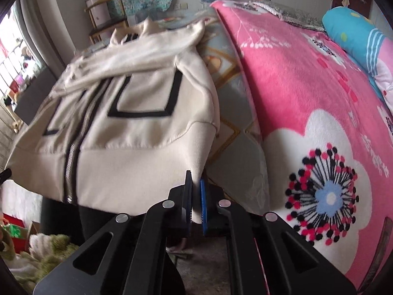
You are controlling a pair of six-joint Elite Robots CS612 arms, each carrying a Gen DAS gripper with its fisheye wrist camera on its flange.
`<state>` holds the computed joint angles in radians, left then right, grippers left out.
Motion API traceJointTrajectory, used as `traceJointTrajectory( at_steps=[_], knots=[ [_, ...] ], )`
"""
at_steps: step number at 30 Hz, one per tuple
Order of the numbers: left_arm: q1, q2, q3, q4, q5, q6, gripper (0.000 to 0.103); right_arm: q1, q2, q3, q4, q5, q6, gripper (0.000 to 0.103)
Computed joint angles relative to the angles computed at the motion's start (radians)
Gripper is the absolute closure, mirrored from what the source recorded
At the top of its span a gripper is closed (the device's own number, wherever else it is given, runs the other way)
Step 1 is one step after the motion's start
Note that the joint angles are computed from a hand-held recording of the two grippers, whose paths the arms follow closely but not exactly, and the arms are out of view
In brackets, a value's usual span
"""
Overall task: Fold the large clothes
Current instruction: 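Carry the lifted hem with both tools up over the folded sleeves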
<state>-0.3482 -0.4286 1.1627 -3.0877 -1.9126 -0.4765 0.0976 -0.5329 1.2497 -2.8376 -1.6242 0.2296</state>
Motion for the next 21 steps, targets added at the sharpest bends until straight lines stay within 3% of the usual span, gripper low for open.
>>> traceJointTrajectory(
  at_steps=[3,8,14,18,21],
  knots=[
    [0.014,0.032,-0.077,-0.043,-0.021,-0.046,0.098,-0.006,0.014,-0.038,-0.035,0.015,0.009,0.097],
    [0.023,0.103,-0.246,0.011,0.025,-0.061,0.099,-0.013,0.073,-0.166,-0.048,0.023,0.011,0.097],
    [0.041,0.239,-0.528,0.202,0.062,-0.08,0.098,-0.02,0.21,-0.429,0.067,0.039,0.04,0.097],
    [0.047,0.359,-0.757,0.382,0.076,-0.103,0.096,-0.037,0.352,-0.683,0.263,0.116,0.116,0.097],
    [0.047,0.392,-0.826,0.461,0.097,-0.115,0.093,-0.045,0.389,-0.739,0.296,0.158,0.17,0.086]
  ],
)
